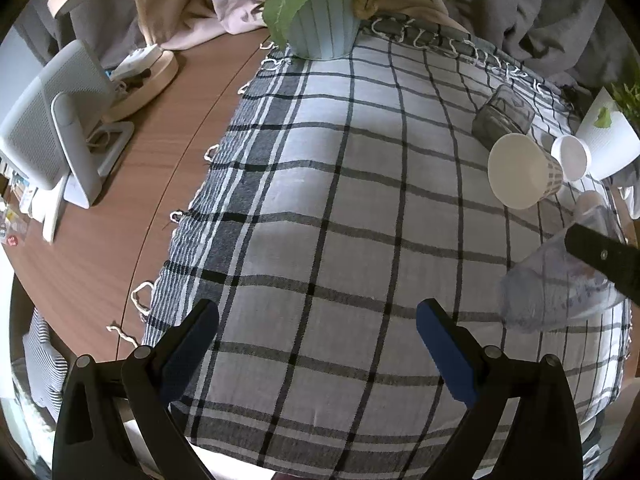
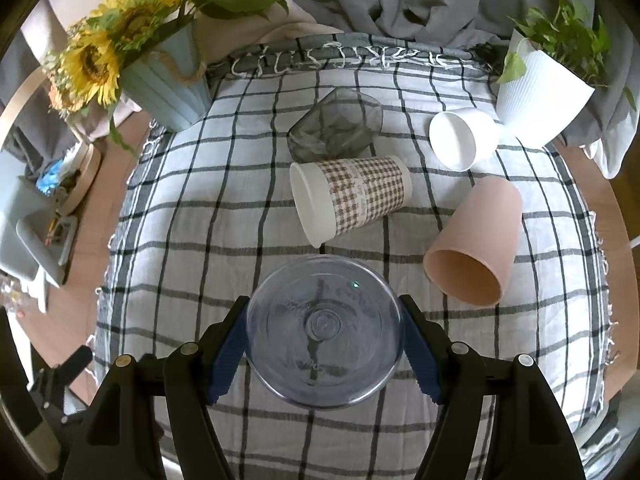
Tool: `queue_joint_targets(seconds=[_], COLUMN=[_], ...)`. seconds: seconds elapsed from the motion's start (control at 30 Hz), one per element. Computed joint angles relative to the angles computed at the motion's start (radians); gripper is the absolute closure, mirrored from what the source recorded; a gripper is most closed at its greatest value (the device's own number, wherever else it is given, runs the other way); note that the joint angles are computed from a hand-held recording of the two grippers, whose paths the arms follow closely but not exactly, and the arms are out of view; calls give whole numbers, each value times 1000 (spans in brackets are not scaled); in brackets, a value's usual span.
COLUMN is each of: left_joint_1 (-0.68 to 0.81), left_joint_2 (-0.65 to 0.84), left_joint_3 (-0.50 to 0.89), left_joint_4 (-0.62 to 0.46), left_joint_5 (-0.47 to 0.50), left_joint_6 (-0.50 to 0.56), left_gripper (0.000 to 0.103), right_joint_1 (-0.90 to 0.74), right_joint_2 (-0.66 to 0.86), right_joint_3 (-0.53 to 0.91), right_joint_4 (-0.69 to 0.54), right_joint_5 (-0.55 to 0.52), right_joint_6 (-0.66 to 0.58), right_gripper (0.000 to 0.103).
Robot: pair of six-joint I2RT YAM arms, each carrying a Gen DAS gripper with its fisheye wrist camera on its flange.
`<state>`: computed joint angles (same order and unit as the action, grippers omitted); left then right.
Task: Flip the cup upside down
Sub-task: 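Rotate the clear cup with the right tool so its opening faces the table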
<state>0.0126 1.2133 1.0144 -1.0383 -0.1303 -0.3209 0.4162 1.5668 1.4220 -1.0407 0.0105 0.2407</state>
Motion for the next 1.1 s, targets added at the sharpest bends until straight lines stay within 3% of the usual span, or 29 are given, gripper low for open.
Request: queue_joint_targets(seconds=[0.2,0.8,0.87,1.1], left_joint_1=[15,2,-2,-26], left_joint_2=[-3,-14,-18,-46], left_joint_3=[12,43,47,83], left_joint_4=[-4,-24,-27,-66], left_joint_5=[-5,-39,-48,-60], left_joint_6=[-9,-22,-23,-31], left_gripper=[2,2,2,2], right_joint_1=[37,33,27,8], right_joint_2=[-18,-37,-38,-130], right_joint_3=[-19,-33,-33,-44], right_joint_4=[2,1,-2,-23], right_joint_5=[40,30,21,3], right_joint_6=[4,11,15,29], right_gripper=[31,31,22,20])
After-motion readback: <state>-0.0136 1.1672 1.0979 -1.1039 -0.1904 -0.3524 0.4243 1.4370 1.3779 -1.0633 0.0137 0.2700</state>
